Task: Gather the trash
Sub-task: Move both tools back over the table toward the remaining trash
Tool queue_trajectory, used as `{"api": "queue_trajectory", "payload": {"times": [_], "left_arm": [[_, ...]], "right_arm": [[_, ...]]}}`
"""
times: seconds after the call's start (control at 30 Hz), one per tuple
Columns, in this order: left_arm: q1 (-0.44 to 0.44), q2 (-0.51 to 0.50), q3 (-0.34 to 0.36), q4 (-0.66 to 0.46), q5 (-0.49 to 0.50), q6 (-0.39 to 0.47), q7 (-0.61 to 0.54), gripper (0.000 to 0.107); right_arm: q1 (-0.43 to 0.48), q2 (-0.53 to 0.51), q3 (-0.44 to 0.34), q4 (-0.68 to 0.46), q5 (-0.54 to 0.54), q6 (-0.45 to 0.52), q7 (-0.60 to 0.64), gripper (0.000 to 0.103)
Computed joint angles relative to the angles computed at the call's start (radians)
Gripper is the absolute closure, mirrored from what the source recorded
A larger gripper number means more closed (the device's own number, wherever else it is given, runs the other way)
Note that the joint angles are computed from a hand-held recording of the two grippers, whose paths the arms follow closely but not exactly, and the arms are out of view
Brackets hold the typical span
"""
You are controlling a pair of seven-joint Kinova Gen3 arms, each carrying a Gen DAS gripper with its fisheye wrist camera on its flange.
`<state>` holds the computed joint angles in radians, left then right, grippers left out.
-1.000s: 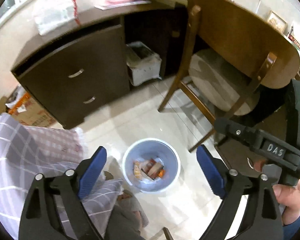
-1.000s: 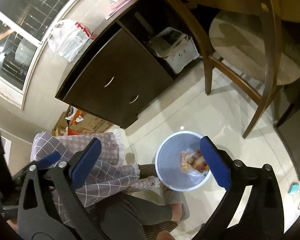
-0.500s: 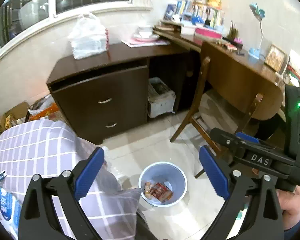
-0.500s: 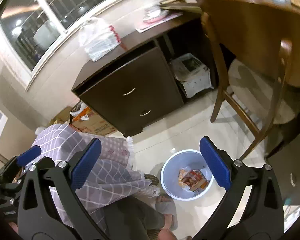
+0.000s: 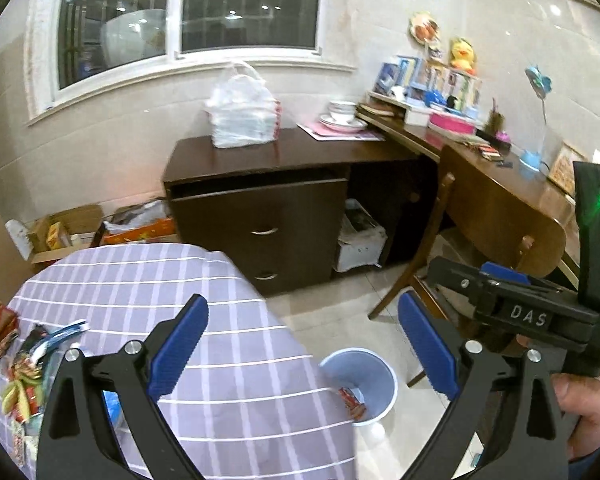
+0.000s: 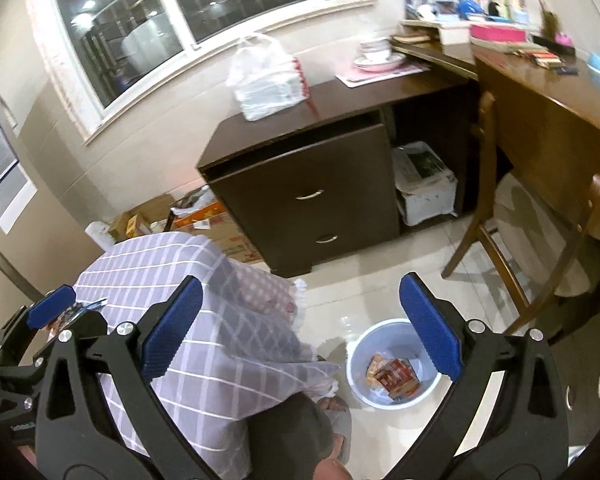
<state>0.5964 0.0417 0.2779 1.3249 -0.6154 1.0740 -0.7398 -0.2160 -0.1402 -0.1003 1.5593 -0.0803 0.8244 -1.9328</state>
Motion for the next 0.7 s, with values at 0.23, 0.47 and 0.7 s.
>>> {"api": "queue_trajectory", "payload": {"times": [0.23,0.47,0.7], "left_arm": [[-0.068,-0.104,0.013,0.090,-0.010,0.003,0.033,0.014],[-0.179,-0.214,0.043,0.185,0.010,0.013,0.047,0.014],[-0.292,-0.340,0.034,0.304,0.047,0.020,0.026,0.014]], "right_arm": [[-0.051,0.014,-0.079,-0.070,0.093,0.022,-0.063,0.006],[-0.136,0.046,-0.142,-0.131,0.185,0.051,-0.134,0.006],[-0.261,0.123,-0.177,-0.203,0.241,0.089,-0.148,0.006]]}}
